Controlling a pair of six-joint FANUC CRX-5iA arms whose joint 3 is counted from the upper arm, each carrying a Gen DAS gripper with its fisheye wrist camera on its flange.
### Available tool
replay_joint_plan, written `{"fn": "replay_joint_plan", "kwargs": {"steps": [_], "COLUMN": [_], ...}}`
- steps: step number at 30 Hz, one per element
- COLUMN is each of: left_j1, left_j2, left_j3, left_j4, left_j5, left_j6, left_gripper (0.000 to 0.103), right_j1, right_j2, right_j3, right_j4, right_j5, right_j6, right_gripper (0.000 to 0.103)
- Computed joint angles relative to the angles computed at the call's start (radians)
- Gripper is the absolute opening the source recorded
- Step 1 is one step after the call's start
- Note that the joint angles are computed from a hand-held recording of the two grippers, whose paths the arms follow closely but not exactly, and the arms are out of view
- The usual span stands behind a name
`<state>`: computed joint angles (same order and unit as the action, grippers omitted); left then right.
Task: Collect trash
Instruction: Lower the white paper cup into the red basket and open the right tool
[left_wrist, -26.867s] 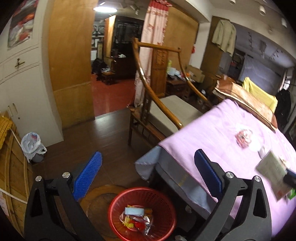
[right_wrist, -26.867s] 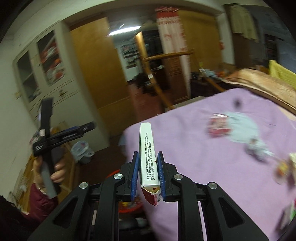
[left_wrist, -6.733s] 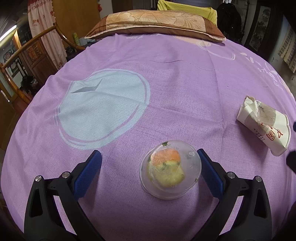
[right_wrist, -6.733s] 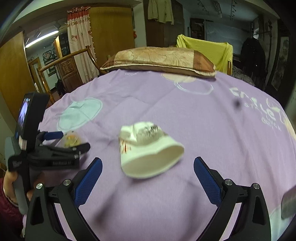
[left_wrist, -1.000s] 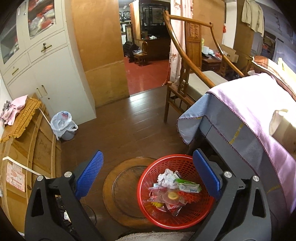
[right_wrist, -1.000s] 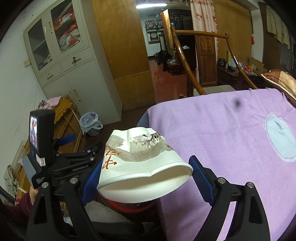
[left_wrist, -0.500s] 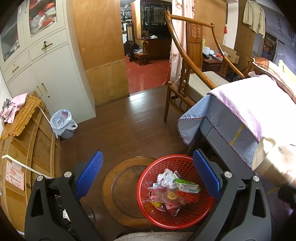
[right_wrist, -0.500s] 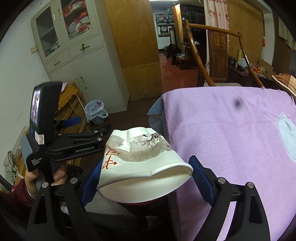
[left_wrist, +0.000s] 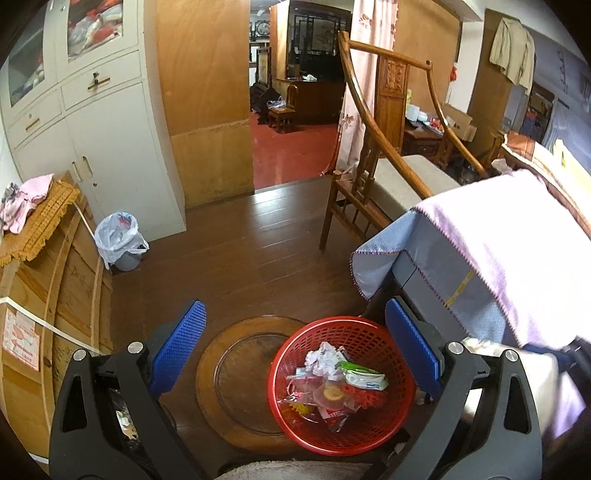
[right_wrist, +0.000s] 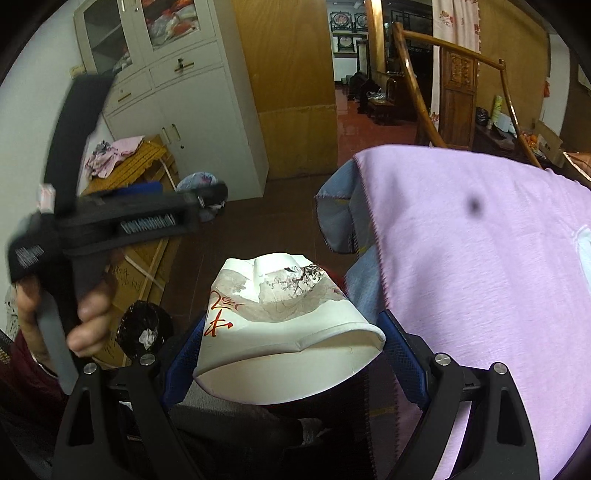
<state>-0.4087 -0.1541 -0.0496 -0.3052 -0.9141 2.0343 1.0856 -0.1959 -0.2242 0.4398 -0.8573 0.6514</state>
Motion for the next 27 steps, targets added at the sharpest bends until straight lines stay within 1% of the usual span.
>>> {"fn": "replay_joint_plan", "kwargs": {"steps": [2, 6, 8, 11, 15, 17, 19, 20, 23, 24, 27], "left_j1": [0.013, 0.011, 0.021, 0.05, 0.064, 0.066, 0.087, 0.09, 0.069, 0.071, 0.097], "left_j2": [-0.013, -0.017, -0.018, -0.022, -0.027, -0.033, -0.037, -0.037, -0.03, -0.026, -0.03], "left_j3": [-0.01, -0.003, -0.006, -0.015, -0.016, -0.014, -0.026, -0.027, -0.003, -0.002, -0.021], "left_j4": [0.029, 0.016, 0.029, 0.063, 0.059, 0.034, 0.069, 0.068, 0.002, 0.006, 0.066], "left_j5": [0.012, 0.009, 0.011, 0.015, 0.013, 0.007, 0.016, 0.016, -0.01, -0.009, 0.01], "left_j6": [-0.019, -0.015, -0.019, -0.03, -0.01, 0.029, 0.003, 0.002, 0.051, 0.051, 0.011], "left_gripper": [0.094, 0.096, 0.096, 0.096, 0.095, 0.096, 0.096, 0.096, 0.096, 0.096, 0.096], "right_j1": [0.0, 0.027, 0.035, 0.028, 0.022, 0.018, 0.007, 0.003, -0.007, -0.009, -0.024], "right_j2": [0.016, 0.063, 0.09, 0.142, 0.235, 0.272, 0.329, 0.343, 0.401, 0.417, 0.45], "right_j3": [0.012, 0.019, 0.036, 0.099, 0.204, 0.248, 0.318, 0.331, 0.393, 0.405, 0.437], "right_j4": [-0.016, 0.067, 0.075, 0.011, -0.03, -0.052, -0.091, -0.097, -0.133, -0.142, -0.179], "right_j5": [-0.009, -0.047, -0.06, -0.077, -0.113, -0.126, -0.163, -0.169, -0.214, -0.228, -0.265], "right_j6": [0.016, -0.007, 0.01, 0.086, 0.204, 0.244, 0.302, 0.315, 0.366, 0.371, 0.382], "right_gripper": [0.088, 0.088, 0.088, 0.088, 0.088, 0.088, 0.088, 0.088, 0.088, 0.088, 0.088]}}
